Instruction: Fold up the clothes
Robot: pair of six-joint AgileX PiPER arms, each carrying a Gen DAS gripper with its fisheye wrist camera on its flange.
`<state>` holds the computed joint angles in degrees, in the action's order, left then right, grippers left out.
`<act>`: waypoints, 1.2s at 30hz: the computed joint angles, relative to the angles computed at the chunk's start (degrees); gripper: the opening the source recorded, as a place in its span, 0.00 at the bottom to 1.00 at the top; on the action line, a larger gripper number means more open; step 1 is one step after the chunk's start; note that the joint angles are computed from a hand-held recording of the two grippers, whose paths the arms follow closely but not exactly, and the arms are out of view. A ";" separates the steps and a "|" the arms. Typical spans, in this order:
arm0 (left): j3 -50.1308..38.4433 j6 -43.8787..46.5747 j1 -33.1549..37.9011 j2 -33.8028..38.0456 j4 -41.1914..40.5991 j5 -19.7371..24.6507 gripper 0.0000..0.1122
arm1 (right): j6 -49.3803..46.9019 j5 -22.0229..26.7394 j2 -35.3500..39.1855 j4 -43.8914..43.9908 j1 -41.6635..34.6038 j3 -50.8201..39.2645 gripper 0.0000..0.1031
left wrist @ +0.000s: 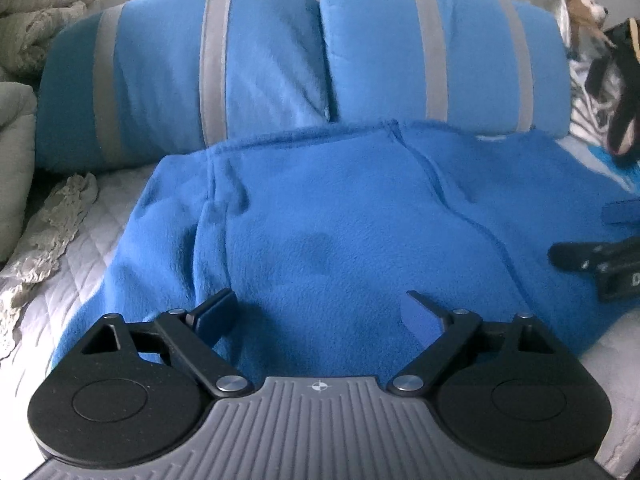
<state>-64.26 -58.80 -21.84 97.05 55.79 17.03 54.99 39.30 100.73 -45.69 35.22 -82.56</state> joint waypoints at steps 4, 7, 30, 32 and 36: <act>0.24 -8.14 1.46 -0.60 6.15 0.09 0.80 | 10.09 3.15 -0.85 -9.22 0.98 1.05 0.99; -1.50 -8.81 1.74 0.44 5.83 3.54 0.80 | 8.85 6.99 0.35 -5.40 -0.31 -1.22 0.99; -19.08 26.26 11.97 5.11 -32.16 9.27 0.83 | -26.02 6.19 6.07 27.42 -15.15 -16.83 0.99; -22.88 36.23 15.05 6.79 -43.07 10.62 0.83 | -34.40 9.46 9.09 38.88 -20.46 -22.83 0.99; -28.40 45.25 19.98 9.94 -54.89 14.14 0.83 | -38.81 12.20 13.56 52.74 -29.55 -28.95 0.99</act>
<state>-92.65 -13.55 -1.86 106.99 0.91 31.17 16.17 51.50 114.28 7.05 5.67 -111.51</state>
